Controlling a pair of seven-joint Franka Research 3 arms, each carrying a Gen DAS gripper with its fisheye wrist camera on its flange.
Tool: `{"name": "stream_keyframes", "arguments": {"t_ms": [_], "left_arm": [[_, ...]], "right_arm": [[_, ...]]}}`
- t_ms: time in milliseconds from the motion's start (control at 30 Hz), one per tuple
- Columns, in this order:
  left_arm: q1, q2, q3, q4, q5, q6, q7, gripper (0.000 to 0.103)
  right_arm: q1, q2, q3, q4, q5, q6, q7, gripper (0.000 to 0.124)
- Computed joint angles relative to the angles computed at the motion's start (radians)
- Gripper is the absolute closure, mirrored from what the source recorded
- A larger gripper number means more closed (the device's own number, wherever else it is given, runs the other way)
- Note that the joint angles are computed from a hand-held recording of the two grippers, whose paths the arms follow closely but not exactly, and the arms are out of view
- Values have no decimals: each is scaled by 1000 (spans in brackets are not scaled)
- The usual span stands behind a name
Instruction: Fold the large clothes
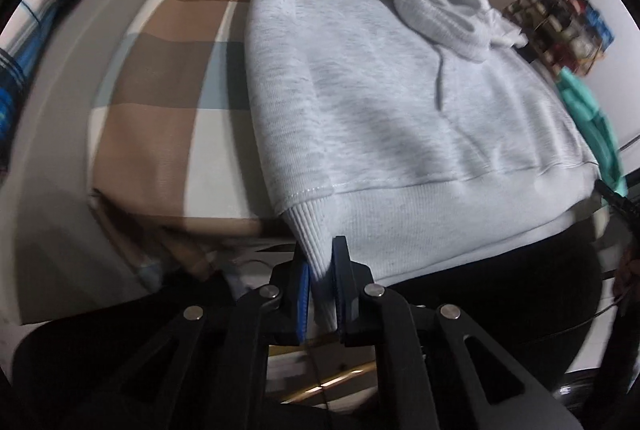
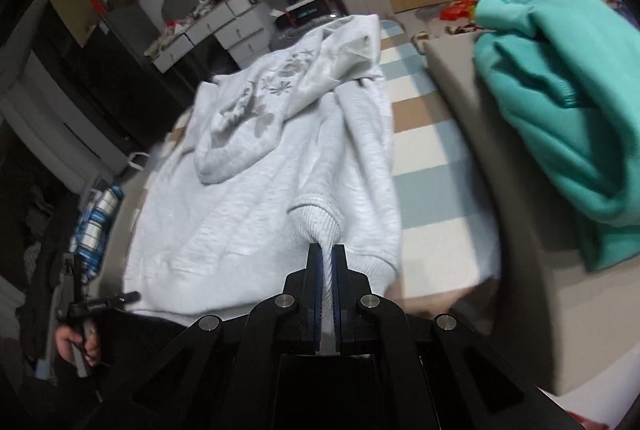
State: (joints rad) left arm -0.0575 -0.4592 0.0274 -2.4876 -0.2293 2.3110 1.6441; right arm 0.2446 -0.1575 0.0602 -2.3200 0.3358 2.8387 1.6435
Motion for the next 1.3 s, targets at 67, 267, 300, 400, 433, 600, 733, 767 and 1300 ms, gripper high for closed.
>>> {"name": "stream_keyframes", "arguments": {"t_ms": [67, 267, 300, 400, 433, 600, 733, 767, 1300], "left_arm": [[20, -10, -32, -10, 70, 10, -27, 97], [0, -40, 27, -8, 36, -30, -5, 97], [-7, -56, 41, -16, 7, -20, 20, 96], [-38, -95, 81, -38, -85, 40, 93, 47], [-43, -91, 86, -37, -111, 53, 100, 25], [-41, 22, 75, 8, -181, 76, 54, 6], [-8, 87, 50, 29, -214, 17, 10, 7], [-5, 93, 47, 23, -230, 23, 18, 16], [40, -6, -22, -6, -64, 10, 66, 102]], "right_arm": [[-47, 23, 39, 2, -164, -60, 110, 120], [-44, 47, 36, 10, -345, -133, 214, 120], [-33, 43, 23, 5, -300, -114, 178, 120], [17, 8, -21, -26, -81, -26, 5, 105], [65, -2, -58, -36, 69, 16, -123, 82], [30, 43, -10, -19, 81, 106, -107, 46], [5, 127, -6, 59, 64, -24, -37, 58], [5, 131, -9, 65, 94, -40, -56, 65], [-65, 61, 61, 37, -645, -125, 343, 120]]}}
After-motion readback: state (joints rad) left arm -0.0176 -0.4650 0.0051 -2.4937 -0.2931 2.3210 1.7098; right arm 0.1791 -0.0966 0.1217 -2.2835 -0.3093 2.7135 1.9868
